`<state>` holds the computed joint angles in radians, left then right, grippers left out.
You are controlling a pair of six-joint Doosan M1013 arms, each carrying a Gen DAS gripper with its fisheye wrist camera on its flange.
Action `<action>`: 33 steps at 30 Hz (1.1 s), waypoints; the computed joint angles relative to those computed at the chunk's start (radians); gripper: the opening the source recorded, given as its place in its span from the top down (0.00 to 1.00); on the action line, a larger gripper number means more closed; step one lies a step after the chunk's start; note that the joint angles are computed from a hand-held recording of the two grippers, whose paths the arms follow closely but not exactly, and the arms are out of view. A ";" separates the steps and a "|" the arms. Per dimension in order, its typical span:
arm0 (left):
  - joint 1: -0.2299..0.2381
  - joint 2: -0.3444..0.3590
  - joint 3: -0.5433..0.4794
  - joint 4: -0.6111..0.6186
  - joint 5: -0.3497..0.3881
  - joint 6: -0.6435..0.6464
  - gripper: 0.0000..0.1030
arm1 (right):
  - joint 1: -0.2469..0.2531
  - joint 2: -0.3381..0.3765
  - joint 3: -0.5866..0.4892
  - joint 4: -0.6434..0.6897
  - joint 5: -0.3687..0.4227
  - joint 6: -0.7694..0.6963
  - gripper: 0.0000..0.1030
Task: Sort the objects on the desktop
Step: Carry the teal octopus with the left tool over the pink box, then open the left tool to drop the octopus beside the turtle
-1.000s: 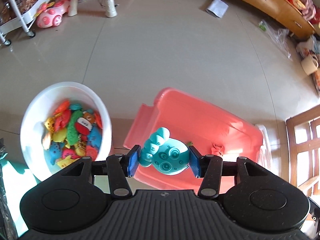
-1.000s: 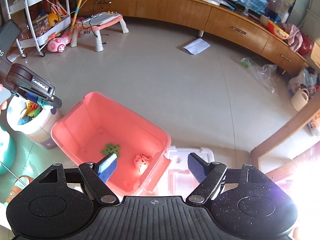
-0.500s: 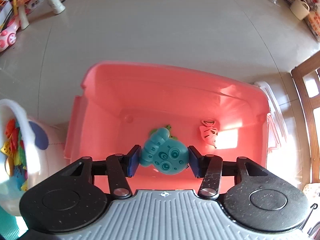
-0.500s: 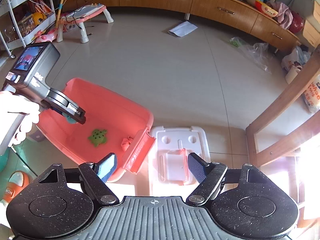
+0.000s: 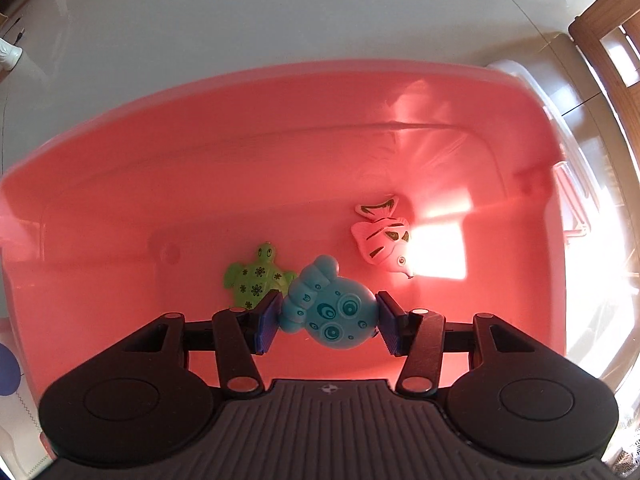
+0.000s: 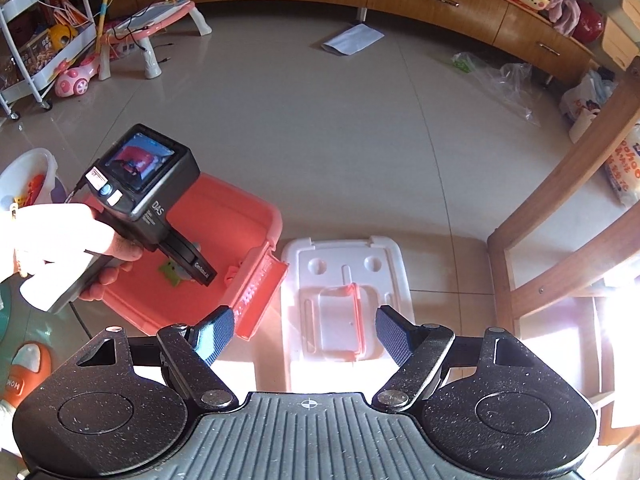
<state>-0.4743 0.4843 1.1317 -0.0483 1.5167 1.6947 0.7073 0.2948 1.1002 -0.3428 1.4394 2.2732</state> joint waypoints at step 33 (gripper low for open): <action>0.016 -0.040 0.108 0.026 0.013 0.000 0.44 | -0.004 0.019 -0.028 0.031 0.016 -0.007 0.27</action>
<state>-0.4586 0.4440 1.2401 -0.0226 1.5297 1.6949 0.7038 0.3134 1.0721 -0.3118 1.4558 2.2660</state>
